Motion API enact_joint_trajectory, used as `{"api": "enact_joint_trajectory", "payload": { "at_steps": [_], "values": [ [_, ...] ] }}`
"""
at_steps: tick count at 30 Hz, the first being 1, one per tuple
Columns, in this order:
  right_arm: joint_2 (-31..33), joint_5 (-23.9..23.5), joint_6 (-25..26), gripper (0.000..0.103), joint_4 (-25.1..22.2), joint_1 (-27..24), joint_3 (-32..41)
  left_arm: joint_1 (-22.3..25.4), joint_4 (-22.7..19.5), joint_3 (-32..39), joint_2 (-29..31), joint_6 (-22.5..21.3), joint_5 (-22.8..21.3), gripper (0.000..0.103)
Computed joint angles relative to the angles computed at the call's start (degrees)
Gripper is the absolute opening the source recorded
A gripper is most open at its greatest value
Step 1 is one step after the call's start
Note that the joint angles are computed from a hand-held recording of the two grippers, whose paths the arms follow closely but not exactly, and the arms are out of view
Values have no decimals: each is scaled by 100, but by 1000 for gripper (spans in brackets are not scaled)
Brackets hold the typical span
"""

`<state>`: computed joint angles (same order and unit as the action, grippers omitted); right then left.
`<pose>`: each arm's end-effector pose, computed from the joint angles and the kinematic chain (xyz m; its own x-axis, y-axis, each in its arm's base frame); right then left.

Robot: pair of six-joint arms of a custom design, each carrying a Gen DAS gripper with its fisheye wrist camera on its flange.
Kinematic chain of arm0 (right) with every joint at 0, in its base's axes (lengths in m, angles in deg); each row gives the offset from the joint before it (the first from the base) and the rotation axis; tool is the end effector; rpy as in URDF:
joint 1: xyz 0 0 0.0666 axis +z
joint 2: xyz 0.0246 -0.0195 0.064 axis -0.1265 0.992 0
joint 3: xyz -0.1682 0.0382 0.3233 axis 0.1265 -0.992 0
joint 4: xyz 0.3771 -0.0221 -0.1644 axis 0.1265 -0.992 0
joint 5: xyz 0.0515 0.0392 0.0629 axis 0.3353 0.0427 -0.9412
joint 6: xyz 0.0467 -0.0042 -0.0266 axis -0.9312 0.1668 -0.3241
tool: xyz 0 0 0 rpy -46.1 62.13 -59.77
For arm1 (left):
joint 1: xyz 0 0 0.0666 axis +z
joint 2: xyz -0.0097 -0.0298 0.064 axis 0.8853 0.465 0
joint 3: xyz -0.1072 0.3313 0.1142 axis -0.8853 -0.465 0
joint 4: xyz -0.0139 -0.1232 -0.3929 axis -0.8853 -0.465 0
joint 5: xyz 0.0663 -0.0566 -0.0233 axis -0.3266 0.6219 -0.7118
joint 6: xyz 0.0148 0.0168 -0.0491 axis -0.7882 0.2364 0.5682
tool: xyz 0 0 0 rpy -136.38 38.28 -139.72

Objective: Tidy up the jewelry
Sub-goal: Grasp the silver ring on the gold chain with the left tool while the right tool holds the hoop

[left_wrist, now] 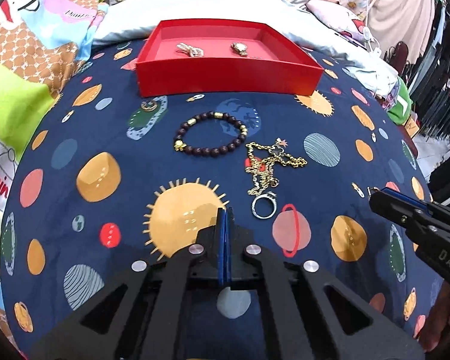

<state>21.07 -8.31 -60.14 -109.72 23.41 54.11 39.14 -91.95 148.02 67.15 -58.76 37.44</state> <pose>0.3875 0.2234 0.4635 -0.8431 0.1347 -0.5207 0.0317 0.9789 0.2019 0.4220 -0.1820 0.4395 -0.8296 0.1190 -0.5456 0.2316 0.9624 -0.1423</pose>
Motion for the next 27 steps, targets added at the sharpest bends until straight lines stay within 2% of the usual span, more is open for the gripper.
{"api": "enact_joint_trajectory", "payload": {
  "at_steps": [2, 3, 4, 6, 12, 14, 15, 16, 27],
  "values": [
    [-4, -4, -12, 15, 10, 8, -6, 29, -22, 22, 10, 58, 137, 0],
    [-8, -7, -14, 15, 15, 6, -8, 32, 15, 13, 6, 82, 185, 10],
    [-11, -2, -14, 15, 19, 5, -11, 0, 33, 37, 33, 117, 135, 26],
    [-25, 5, -15, 15, 14, -6, -12, -112, 118, 75, 73, 82, -16, 42],
    [-74, 8, -40, 15, 0, -68, -52, -346, 184, 215, 328, -126, -147, 41],
    [-86, 7, -32, 15, -5, -82, -61, -379, 222, 198, 360, -129, -238, 32],
    [-90, 3, -31, 15, -5, -86, -66, -391, 252, 181, 352, -175, -265, 23],
    [-90, 3, -31, 15, -5, -86, -66, -388, 258, 175, 347, -191, -266, 19],
    [-115, -7, 29, 15, 31, -66, 30, -217, 185, 230, 15, -158, 1, 19]
  ]
}}
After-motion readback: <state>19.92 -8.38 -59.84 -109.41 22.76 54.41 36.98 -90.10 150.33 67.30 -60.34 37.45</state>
